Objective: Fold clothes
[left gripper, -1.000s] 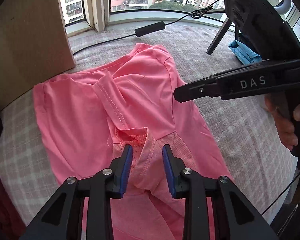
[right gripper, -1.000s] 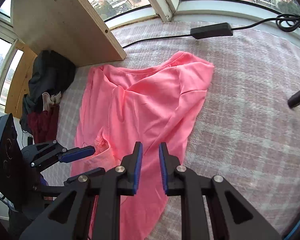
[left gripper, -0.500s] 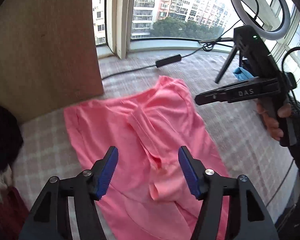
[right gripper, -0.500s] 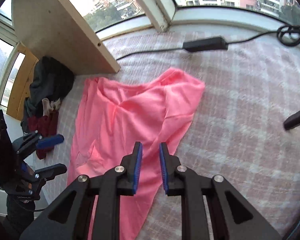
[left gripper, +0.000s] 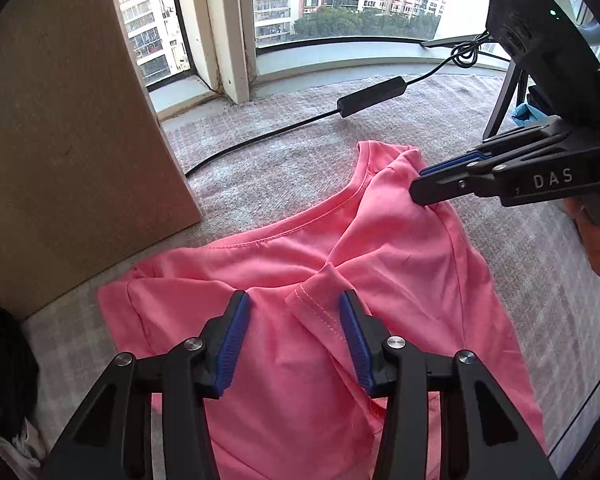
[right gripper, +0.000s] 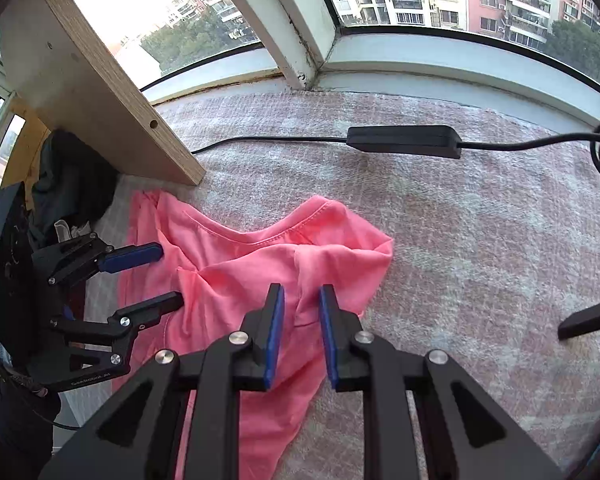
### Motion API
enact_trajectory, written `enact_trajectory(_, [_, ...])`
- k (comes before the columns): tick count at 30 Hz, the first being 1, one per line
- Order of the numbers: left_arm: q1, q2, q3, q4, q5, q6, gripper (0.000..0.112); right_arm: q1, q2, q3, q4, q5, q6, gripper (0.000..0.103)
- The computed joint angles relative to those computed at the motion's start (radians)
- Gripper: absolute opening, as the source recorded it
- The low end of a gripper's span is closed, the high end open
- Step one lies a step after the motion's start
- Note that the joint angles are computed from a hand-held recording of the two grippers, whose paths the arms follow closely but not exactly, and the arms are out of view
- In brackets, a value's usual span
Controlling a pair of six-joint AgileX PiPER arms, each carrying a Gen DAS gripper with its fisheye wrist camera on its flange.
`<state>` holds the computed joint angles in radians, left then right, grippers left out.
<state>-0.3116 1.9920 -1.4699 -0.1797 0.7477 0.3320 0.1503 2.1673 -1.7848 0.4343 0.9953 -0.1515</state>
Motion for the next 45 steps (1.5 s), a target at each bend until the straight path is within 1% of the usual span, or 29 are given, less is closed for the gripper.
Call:
enact_trajectory(1, [-0.003, 0.006, -0.005, 0.002, 0.003, 0.003, 0.041, 0.002, 0.009, -0.009, -0.019, 0.003, 0.018, 0.018])
enact_trajectory(2, [-0.006, 0.012, -0.011, 0.003, 0.008, 0.005, 0.034, 0.001, 0.016, -0.014, -0.023, 0.005, 0.023, 0.018])
enact_trajectory(4, [-0.012, 0.023, -0.019, -0.002, 0.017, 0.019, 0.027, -0.005, 0.019, -0.014, -0.008, 0.007, 0.014, 0.018])
enact_trajectory(5, [-0.015, 0.029, -0.024, -0.005, 0.021, 0.026, 0.020, -0.003, 0.019, -0.015, -0.012, 0.008, 0.014, 0.018])
enact_trajectory(6, [-0.018, 0.034, -0.028, -0.009, 0.025, 0.033, 0.016, -0.001, 0.017, -0.013, -0.018, 0.006, 0.013, 0.018])
enact_trajectory(8, [-0.031, 0.026, -0.020, 0.013, 0.011, 0.017, 0.007, 0.006, 0.014, -0.008, -0.032, 0.000, 0.016, 0.018])
enact_trajectory(9, [-0.037, 0.021, -0.015, 0.026, 0.003, 0.007, 0.006, 0.008, 0.013, -0.007, -0.036, -0.001, 0.016, 0.018])
enact_trajectory(11, [-0.045, 0.006, -0.007, 0.039, -0.005, -0.006, 0.005, 0.006, 0.015, -0.008, -0.033, 0.002, 0.015, 0.018])
enact_trajectory(13, [-0.033, -0.037, 0.022, -0.002, -0.017, 0.028, 0.005, 0.004, 0.020, -0.015, -0.029, 0.010, 0.016, 0.018])
enact_trajectory(17, [0.006, -0.087, 0.058, 0.008, -0.012, -0.004, 0.005, 0.008, 0.027, -0.030, -0.041, 0.023, 0.028, 0.018])
enact_trajectory(19, [0.024, -0.087, 0.076, 0.054, -0.023, -0.048, 0.007, 0.012, 0.027, -0.032, -0.051, 0.020, 0.034, 0.018])
enact_trajectory(20, [0.025, -0.081, 0.084, 0.106, -0.025, -0.095, 0.007, 0.015, 0.027, -0.032, -0.055, 0.019, 0.037, 0.018])
enact_trajectory(25, [0.053, -0.083, 0.104, 0.127, -0.035, -0.147, 0.007, 0.021, 0.034, -0.045, -0.066, 0.025, 0.053, 0.018])
enact_trajectory(26, [0.055, -0.100, 0.118, 0.113, -0.040, -0.139, 0.007, 0.021, 0.031, -0.039, -0.064, 0.022, 0.052, 0.018])
enact_trajectory(27, [0.056, -0.120, 0.133, 0.096, -0.046, -0.127, 0.007, 0.020, 0.017, -0.022, -0.061, 0.009, 0.053, 0.018])
enact_trajectory(29, [0.057, -0.173, 0.173, 0.058, -0.047, -0.097, 0.007, 0.017, -0.042, 0.049, -0.027, -0.043, 0.028, 0.018])
enact_trajectory(31, [0.073, -0.225, 0.215, -0.046, -0.024, -0.009, 0.008, 0.017, -0.114, 0.128, 0.052, -0.075, -0.051, 0.018])
enact_trajectory(33, [0.083, -0.275, 0.255, -0.110, 0.009, 0.035, 0.010, 0.026, -0.164, 0.173, 0.117, -0.045, -0.123, 0.019])
enact_trajectory(36, [0.099, -0.362, 0.350, -0.201, 0.038, 0.088, 0.011, 0.081, -0.191, 0.222, 0.177, 0.002, -0.188, 0.020])
enact_trajectory(38, [0.095, -0.422, 0.418, -0.205, 0.048, 0.068, 0.011, 0.141, -0.192, 0.247, 0.175, 0.007, -0.198, 0.020])
enact_trajectory(41, [0.097, -0.532, 0.523, -0.217, 0.061, 0.042, 0.011, 0.224, -0.171, 0.269, 0.145, -0.012, -0.173, 0.020])
enact_trajectory(43, [0.109, -0.641, 0.591, -0.221, 0.078, 0.007, 0.011, 0.273, -0.157, 0.280, 0.118, -0.035, -0.148, 0.020])
enact_trajectory(45, [0.144, -0.775, 0.651, -0.225, 0.124, -0.032, 0.012, 0.307, -0.160, 0.290, 0.071, -0.067, -0.107, 0.020])
